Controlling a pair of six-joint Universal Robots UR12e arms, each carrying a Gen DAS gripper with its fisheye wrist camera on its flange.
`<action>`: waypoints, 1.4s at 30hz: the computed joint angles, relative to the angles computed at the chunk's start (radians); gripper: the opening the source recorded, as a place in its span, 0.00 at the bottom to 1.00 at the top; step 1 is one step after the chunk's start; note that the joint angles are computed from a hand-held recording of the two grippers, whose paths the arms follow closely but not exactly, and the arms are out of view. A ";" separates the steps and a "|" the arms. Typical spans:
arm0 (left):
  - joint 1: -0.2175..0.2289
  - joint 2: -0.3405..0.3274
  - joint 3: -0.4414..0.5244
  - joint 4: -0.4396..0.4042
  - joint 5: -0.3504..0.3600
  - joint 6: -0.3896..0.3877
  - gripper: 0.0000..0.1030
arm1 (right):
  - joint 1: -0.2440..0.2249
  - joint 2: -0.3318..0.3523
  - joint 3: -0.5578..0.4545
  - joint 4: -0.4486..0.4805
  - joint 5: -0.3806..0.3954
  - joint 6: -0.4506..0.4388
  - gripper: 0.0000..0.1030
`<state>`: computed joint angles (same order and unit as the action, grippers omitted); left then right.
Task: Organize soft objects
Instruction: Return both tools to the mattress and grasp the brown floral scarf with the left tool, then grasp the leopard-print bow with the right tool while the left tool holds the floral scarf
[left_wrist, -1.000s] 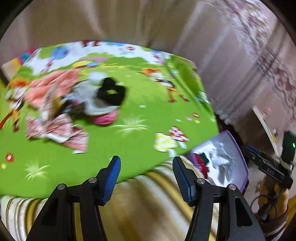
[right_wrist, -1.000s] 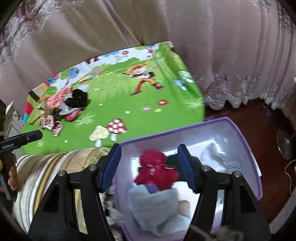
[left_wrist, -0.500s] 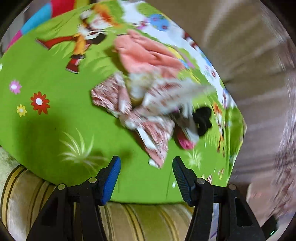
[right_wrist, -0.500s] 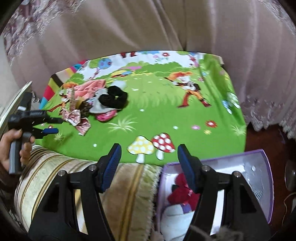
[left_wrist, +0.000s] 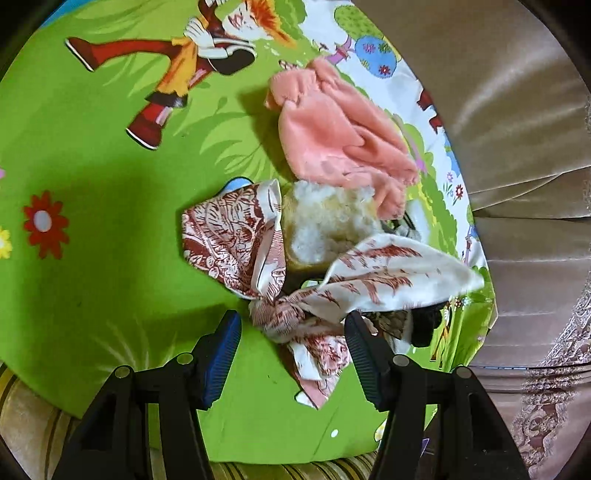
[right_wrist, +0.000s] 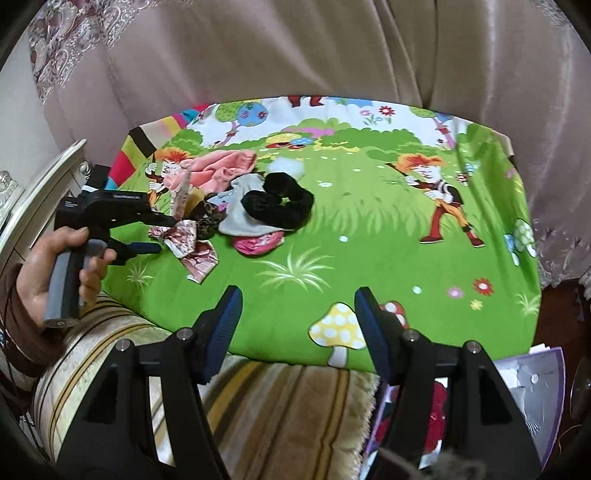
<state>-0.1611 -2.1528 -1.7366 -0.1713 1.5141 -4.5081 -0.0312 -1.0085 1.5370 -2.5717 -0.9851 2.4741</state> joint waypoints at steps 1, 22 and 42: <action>0.000 -0.004 0.003 -0.001 0.000 0.009 0.57 | 0.005 0.004 -0.006 0.006 -0.002 -0.001 0.65; -0.069 0.112 -0.151 0.050 0.260 0.110 0.28 | 0.126 0.075 -0.108 0.139 -0.056 -0.080 0.65; -0.121 0.134 -0.175 0.046 0.515 0.158 0.28 | 0.186 0.192 -0.226 0.271 0.083 0.334 0.64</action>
